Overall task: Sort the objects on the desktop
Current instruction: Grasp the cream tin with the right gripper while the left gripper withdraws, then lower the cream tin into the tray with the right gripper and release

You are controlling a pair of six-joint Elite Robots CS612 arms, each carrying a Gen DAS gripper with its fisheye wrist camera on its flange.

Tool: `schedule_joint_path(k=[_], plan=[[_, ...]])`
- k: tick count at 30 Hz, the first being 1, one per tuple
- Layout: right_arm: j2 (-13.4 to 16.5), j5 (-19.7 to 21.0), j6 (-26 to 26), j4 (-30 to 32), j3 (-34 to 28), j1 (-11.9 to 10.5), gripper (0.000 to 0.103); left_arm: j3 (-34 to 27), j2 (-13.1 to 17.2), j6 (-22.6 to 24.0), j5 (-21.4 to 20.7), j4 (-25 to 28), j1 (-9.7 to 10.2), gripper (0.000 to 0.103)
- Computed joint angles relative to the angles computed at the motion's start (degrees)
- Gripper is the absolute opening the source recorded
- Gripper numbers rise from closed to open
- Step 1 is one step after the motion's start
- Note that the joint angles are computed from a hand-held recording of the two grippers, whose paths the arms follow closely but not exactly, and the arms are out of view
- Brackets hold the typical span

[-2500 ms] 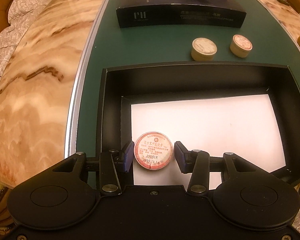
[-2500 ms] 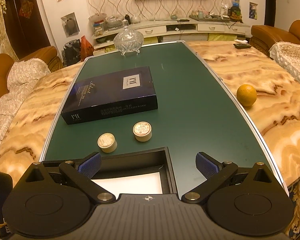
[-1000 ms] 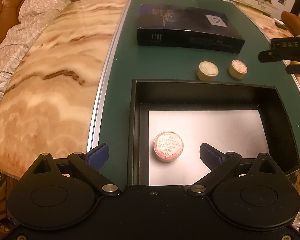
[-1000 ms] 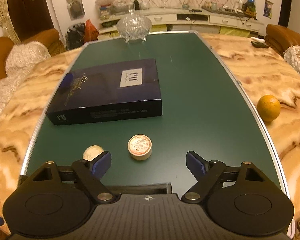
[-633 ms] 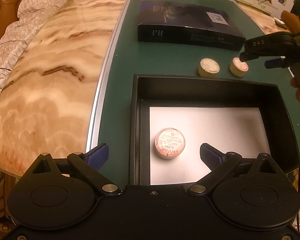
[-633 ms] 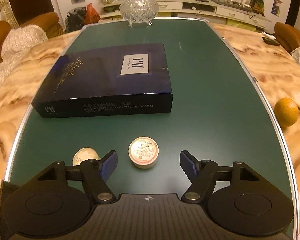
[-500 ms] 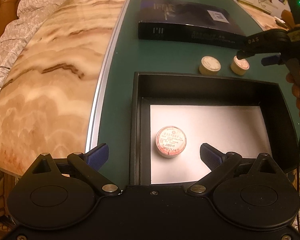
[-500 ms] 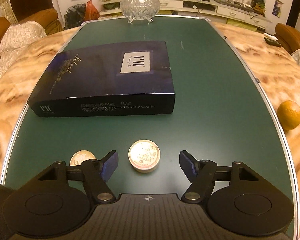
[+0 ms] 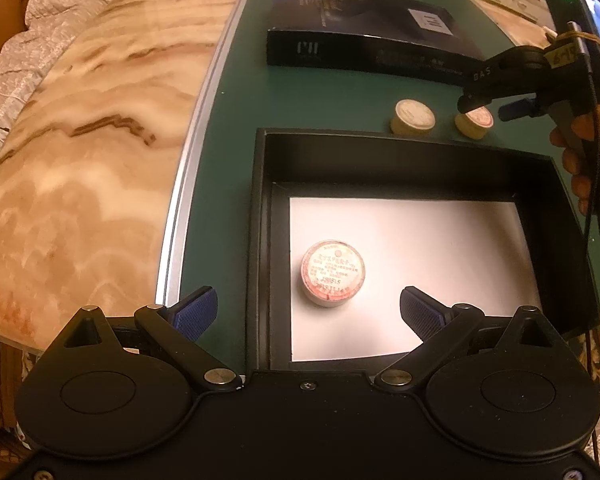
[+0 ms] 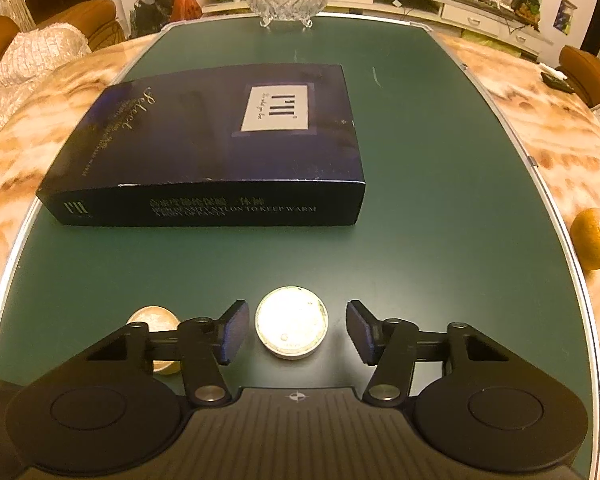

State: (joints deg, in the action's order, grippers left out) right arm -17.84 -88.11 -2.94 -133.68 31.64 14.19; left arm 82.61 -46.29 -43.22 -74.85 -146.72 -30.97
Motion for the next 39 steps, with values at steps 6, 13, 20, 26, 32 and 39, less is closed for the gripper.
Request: schedule_joint_path(k=[6, 13, 20, 26, 32, 39], plan=[[0.5, -0.3, -0.2, 0.8, -0.9, 0.1, 0.051, -0.1, 0.1, 0.2, 0.1, 0.2, -0.05, 0.099], [0.1, -0.4, -0.5, 0.6, -0.1, 0.1, 0.045, -0.2, 0.1, 0.2, 0.1, 0.6, -0.01, 0.099], [-2.6, 0.6, -0.7, -2.3, 4.5, 0.0, 0.045, -0.2, 0.2, 0.0, 0.1, 0.7, 0.03, 0.099], [-7.2, 2.6, -0.2, -6.4, 12.0, -0.4, 0.045, 0.0, 0.2, 0.0, 0.0, 0.6, -0.10, 0.099], [-12.6, 5.0, 0.2, -11.6, 20.8, -0.9, 0.045, 0.3, 0.2, -0.2, -0.3, 0.3, -0.27, 0.099], [-17.1, 5.4, -0.9, -15.2, 27.8, -1.0, 0.045, 0.8, -0.1, -0.5, -0.5, -0.1, -0.55, 0.099]])
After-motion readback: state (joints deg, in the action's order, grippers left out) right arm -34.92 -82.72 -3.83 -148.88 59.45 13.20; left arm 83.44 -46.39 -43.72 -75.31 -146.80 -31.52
